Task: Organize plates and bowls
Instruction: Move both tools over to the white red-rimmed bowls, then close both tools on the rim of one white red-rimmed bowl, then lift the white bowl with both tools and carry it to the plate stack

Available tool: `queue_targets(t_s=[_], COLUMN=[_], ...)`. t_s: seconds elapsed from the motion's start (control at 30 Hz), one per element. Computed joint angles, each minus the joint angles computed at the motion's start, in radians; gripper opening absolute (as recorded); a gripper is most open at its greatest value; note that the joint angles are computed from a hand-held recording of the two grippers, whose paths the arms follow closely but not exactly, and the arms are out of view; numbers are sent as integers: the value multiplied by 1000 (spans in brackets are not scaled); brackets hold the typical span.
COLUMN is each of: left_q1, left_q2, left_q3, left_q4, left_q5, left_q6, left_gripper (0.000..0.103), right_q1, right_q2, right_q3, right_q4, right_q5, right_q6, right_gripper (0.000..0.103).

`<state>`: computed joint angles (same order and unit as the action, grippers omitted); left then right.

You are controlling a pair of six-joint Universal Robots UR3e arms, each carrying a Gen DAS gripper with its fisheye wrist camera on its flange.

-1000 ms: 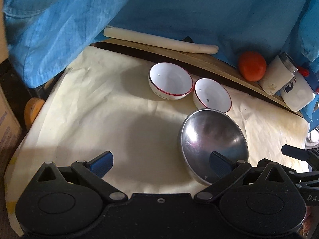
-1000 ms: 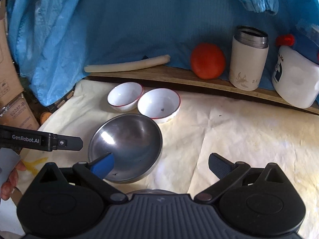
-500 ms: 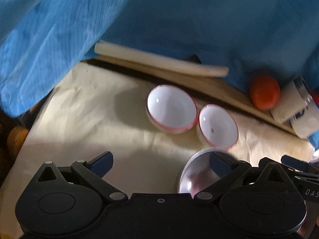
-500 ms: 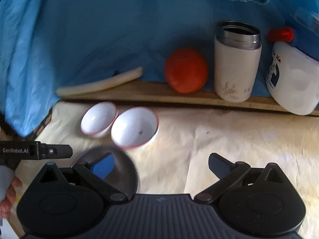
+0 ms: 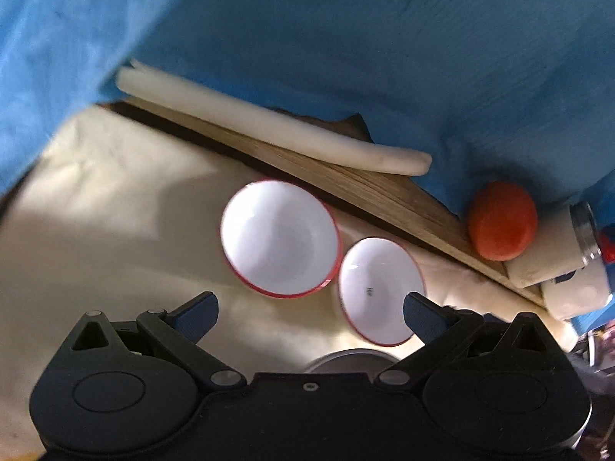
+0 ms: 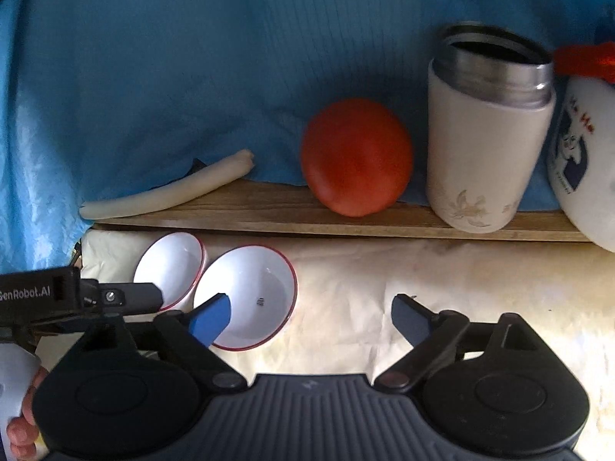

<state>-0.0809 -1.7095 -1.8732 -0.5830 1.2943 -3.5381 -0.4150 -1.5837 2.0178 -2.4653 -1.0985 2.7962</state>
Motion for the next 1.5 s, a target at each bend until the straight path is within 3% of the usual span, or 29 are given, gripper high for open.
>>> queue_targets(t_s=[0.17, 0.27, 0.4, 0.57, 0.63, 0.77, 1.07, 1.5], left_q1=[-19, -25, -25, -35, -32, -34, -32, -24], left_q2=[-53, -73, -90, -113, -115, -127, -132, -159], left_q3=[47, 60, 67, 77, 78, 85, 70, 54], left_q4=[-2, -1, -7, 1, -1, 4, 15, 41], left_q5=[-26, -30, -46, -49, -60, -69, -60, -84], left_q6=[-28, -42, -63, -82, -89, -92, -107, -113], left_gripper=[99, 92, 83, 62, 52, 33, 16, 16], right_q1=[11, 9, 8, 7, 5, 12, 32, 38], right_q2=[37, 55, 71, 84, 89, 106, 144, 149], right_q3=[-21, -24, -24, -33, -40, -51, -65, -33], right_q4=[6, 9, 12, 25, 37, 36, 21, -22], right_q5=[-6, 1, 9, 19, 23, 25, 30, 40], right_q6=[-4, -5, -13, -22, -24, -2, 52, 86], right_gripper=[84, 80, 64, 50, 40, 35, 24, 16])
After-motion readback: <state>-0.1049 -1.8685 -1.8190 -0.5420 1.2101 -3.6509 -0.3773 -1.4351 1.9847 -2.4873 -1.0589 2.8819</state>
